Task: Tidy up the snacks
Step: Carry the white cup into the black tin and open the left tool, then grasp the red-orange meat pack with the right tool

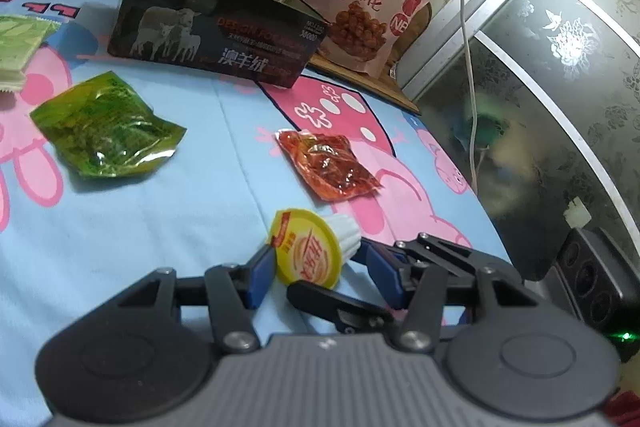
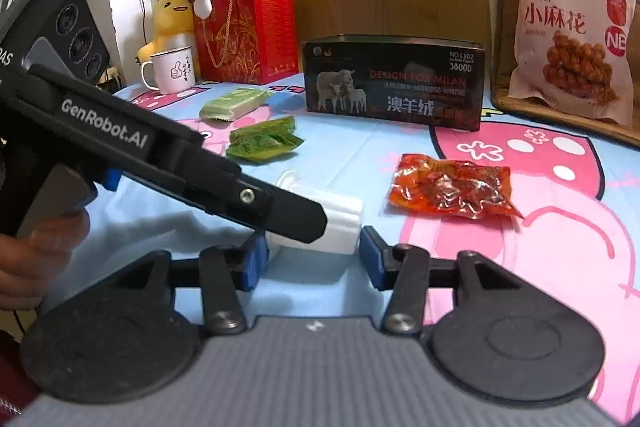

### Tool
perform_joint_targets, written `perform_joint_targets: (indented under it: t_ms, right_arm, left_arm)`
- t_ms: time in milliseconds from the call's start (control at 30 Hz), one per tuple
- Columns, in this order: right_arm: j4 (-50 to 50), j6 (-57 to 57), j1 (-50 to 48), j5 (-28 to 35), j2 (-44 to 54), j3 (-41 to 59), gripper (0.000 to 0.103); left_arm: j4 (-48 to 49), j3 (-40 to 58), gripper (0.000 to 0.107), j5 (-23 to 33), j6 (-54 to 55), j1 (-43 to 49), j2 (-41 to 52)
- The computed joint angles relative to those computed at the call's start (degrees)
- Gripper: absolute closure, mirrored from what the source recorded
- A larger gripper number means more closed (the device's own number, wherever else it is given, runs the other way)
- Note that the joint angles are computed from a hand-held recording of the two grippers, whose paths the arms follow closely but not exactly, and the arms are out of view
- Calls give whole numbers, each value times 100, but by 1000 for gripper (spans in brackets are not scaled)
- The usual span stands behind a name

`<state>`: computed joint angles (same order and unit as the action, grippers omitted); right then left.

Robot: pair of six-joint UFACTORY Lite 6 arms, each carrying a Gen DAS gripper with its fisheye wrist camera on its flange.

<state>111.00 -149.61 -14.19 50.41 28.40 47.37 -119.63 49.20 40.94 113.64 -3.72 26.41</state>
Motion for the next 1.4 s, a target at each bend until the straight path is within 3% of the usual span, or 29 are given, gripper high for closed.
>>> perform_joint_targets:
  t_ms: [300, 500, 733, 833, 933, 1033, 1133, 1267, 1400]
  right_arm:
    - [464, -240, 192, 132, 90, 282, 52]
    - [1041, -267, 596, 116, 481, 1241, 52]
    - [1343, 437, 997, -181, 1655, 3468, 52]
    - [1167, 1089, 1223, -637, 2360, 4733, 52]
    - [557, 2112, 1382, -1159, 3156, 6143, 51]
    - [364, 2312, 1484, -1425, 3357, 6525, 49]
    - [672, 1973, 1424, -1291, 2986, 5917, 42]
    - [544, 2041, 978, -704, 2420, 4986, 42]
    - [153, 2240, 313, -452, 1912, 3998, 43]
  left_arm:
    - [33, 331, 60, -266, 23, 16, -245]
    - [358, 1431, 60, -668, -410, 84, 78]
    - [312, 3265, 60, -1082, -819, 140, 1031]
    - [535, 4306, 60, -1476, -1388, 144, 1687]
    - [1400, 5397, 60, -1804, -2509, 162, 2388]
    - [2335, 6157, 60, -2035, -3581, 155, 2888]
    - [1942, 5804, 58, -1795, -3122, 252, 2662]
    - [543, 4286, 57, -1504, -1339, 326, 1681]
    - [-691, 2919, 58, -1974, 429, 125, 813]
